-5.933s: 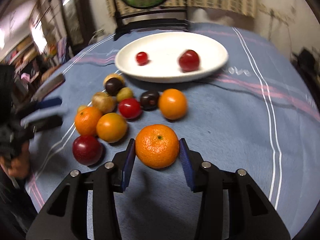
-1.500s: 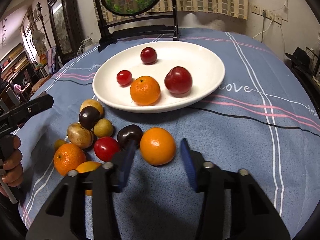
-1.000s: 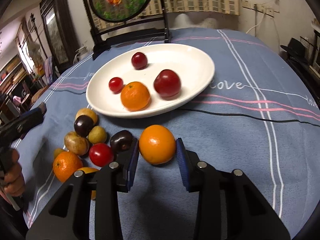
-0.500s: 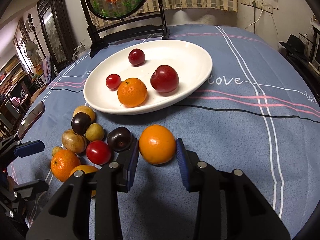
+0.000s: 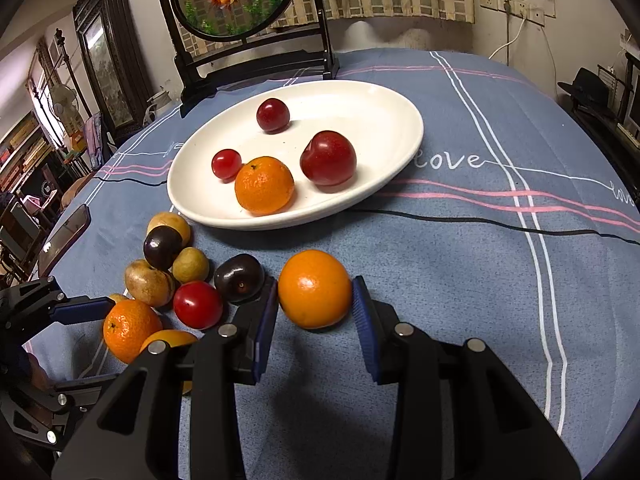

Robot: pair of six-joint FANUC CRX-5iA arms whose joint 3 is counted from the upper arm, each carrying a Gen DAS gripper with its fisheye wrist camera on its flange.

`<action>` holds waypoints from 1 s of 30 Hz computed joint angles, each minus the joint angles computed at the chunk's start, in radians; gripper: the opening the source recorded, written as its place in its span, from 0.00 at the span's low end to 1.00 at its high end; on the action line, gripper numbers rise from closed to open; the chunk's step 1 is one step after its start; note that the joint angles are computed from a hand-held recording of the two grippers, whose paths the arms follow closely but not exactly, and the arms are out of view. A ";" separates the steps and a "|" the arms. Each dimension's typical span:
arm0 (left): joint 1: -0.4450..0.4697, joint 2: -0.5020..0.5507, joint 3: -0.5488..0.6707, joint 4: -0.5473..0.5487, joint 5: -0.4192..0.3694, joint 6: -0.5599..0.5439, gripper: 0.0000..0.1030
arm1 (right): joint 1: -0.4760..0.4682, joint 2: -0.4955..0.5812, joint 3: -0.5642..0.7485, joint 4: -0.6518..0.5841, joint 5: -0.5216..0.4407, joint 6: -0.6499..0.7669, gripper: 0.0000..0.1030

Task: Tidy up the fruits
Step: 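Grasp an orange with the right tool while the left tool grasps a mandarin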

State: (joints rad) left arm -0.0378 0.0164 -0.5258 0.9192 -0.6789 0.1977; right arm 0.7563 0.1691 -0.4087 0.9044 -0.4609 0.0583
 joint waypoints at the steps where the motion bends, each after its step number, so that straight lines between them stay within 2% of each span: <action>1: 0.001 0.000 0.001 -0.005 0.000 0.005 0.57 | 0.001 0.000 0.000 0.000 -0.001 0.001 0.36; 3: 0.001 0.003 0.009 -0.022 0.002 0.020 0.56 | 0.002 0.000 0.001 -0.003 -0.003 0.005 0.36; 7: 0.003 0.024 0.044 -0.089 -0.008 0.076 0.46 | 0.003 0.000 0.006 -0.007 -0.006 0.010 0.36; 19: -0.015 0.044 0.085 -0.197 0.006 0.149 0.46 | 0.004 0.001 0.010 -0.015 -0.015 0.015 0.36; 24: -0.008 0.031 0.062 -0.157 0.010 0.126 0.44 | 0.003 0.002 0.009 -0.006 -0.013 0.005 0.36; 27: 0.005 0.014 0.035 -0.092 -0.004 0.086 0.44 | 0.001 -0.001 0.004 0.007 -0.008 -0.006 0.36; 30: 0.026 0.003 0.018 -0.002 -0.051 0.037 0.44 | -0.004 -0.007 -0.007 0.035 0.002 -0.037 0.36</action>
State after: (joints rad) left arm -0.0116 0.0194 -0.5083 0.9174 -0.7300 0.2349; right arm 0.7521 0.1620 -0.4162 0.9398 -0.4590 0.0214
